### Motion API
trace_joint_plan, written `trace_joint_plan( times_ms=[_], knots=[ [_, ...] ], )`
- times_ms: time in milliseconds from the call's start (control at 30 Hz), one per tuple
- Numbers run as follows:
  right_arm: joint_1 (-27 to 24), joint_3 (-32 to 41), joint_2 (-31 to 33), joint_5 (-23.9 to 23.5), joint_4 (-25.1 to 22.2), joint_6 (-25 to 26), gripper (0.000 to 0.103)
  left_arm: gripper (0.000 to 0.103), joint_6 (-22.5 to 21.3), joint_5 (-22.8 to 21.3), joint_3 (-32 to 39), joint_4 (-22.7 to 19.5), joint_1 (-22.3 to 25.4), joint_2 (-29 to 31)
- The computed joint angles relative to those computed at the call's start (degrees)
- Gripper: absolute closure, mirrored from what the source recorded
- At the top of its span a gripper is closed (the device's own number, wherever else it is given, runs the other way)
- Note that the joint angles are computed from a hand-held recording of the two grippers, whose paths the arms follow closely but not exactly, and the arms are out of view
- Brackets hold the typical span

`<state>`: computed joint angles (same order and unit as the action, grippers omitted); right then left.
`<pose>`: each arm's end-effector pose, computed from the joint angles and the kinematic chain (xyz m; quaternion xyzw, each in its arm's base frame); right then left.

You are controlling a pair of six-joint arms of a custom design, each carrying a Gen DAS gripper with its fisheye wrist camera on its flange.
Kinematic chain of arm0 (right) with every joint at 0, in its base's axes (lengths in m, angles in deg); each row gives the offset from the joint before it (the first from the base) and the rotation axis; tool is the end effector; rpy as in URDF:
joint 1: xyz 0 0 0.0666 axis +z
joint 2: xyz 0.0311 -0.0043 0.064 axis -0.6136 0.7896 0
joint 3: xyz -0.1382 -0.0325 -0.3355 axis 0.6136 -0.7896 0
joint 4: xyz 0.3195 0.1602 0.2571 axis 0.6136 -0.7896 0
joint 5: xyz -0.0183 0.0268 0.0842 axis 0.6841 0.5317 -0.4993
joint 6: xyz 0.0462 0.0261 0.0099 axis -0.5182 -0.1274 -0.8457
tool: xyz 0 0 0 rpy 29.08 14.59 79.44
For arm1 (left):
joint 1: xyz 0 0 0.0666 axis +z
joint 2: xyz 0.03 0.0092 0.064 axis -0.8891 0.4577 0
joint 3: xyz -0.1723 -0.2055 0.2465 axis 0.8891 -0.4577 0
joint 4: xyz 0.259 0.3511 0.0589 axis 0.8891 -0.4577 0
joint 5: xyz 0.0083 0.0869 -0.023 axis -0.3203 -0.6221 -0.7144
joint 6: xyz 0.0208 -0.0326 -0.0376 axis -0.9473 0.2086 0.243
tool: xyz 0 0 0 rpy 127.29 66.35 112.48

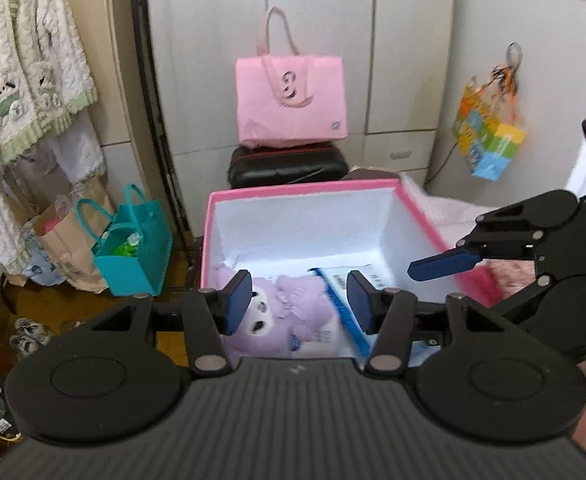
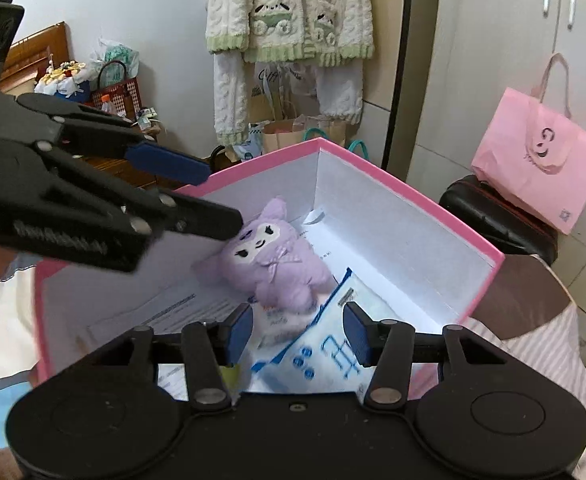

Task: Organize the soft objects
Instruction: 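Open the left tool to drop the plush toy into the pink box, then move the left tool to the orange sponge while the right tool reaches the white bath puff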

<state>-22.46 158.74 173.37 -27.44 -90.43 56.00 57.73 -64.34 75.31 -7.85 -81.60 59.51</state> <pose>0.5685 0.1655 0.5622 -0.2868 0.8715 0.1215 0.3788 0.5552 -0.1935 0.5898 0.1975 0.8699 -0.0991 0.4409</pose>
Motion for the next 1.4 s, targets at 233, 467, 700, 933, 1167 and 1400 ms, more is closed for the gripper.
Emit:
trace_joint_plan(
  times_ms=[233, 467, 700, 933, 1167, 1400],
  knots=[
    [-2.45, -11.14, -12.42, -4.71, 4.53, -4.39, 0.048, 0.051, -0.81, 5.62, -5.65, 1.27, -1.53, -7.86],
    [-5.66, -23.81, -26.69, -2.44, 7.74, -6.96, 0.047, 0.05, -0.73, 14.75, -8.74, -0.25, -3.36, -12.86],
    [-10.08, -38.22, -40.7, -0.34, 10.38, -10.19, 0.047, 0.05, -0.05, 14.22, -14.21, 1.96, -9.19, -15.73],
    [-17.27, -44.38, -45.88, -3.4, 8.1, -8.83, 0.046, 0.05, -0.02, 12.6, -15.52, 2.1, -14.92, -14.22],
    [-22.0, -49.47, -48.11, -3.13, 11.16, -7.84, 0.041, 0.05, 2.15, 12.74, -11.02, -0.42, -18.16, -7.33],
    [-25.29, -52.63, -46.53, -2.13, 19.04, -6.04, 0.029, 0.05, 6.67, 9.08, -6.06, 1.89, -20.5, -0.15]
  ],
)
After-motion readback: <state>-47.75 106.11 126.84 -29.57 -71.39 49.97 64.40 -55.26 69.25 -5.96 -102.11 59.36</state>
